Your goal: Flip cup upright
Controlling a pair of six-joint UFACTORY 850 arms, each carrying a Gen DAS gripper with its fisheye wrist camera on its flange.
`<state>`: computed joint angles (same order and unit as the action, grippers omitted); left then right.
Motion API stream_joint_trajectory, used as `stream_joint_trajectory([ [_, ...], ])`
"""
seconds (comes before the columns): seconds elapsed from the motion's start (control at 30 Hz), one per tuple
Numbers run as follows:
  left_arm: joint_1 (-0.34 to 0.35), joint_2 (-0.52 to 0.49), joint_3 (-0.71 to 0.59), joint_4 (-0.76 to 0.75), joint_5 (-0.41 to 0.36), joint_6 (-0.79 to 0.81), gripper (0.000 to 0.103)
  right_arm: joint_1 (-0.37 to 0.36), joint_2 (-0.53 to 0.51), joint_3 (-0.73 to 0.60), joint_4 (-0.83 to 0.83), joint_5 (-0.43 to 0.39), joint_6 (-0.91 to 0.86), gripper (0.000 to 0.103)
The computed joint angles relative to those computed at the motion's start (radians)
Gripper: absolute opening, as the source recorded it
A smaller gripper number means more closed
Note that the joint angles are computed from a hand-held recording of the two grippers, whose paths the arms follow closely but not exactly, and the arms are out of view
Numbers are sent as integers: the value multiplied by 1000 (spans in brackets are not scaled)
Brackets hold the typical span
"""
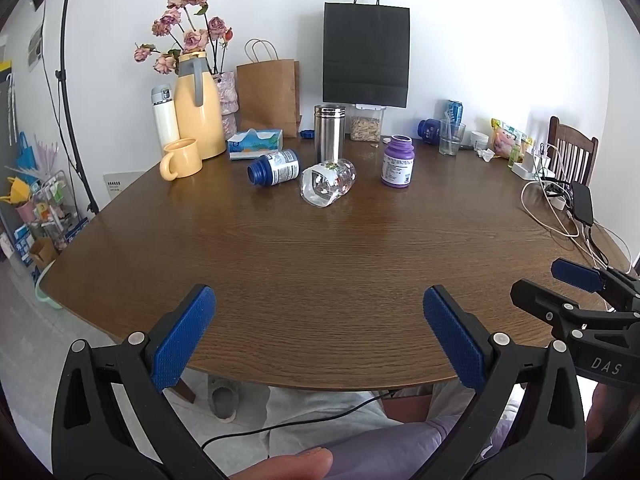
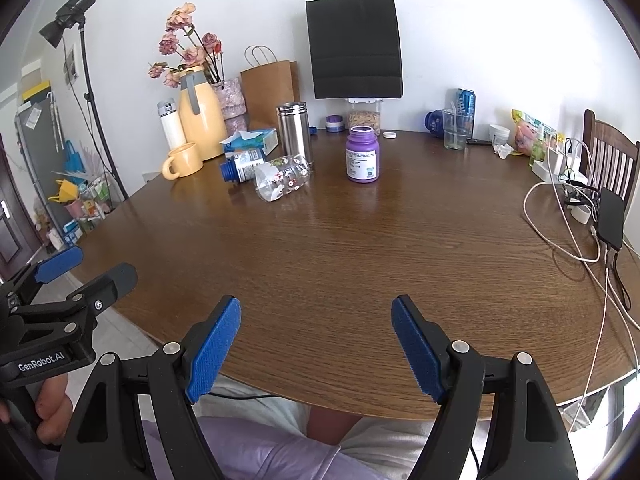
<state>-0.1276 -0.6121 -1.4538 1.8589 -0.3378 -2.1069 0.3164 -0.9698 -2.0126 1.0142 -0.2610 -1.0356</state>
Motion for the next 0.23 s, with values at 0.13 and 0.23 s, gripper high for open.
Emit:
stream_joint_trajectory([
  [0.13, 0, -2, -2, -16, 3, 16, 103, -1, -2, -2, -14, 2, 18, 81],
  [0.23, 1, -4, -5, -31, 1, 30, 103, 0, -3, -3, -14, 3, 20, 81],
])
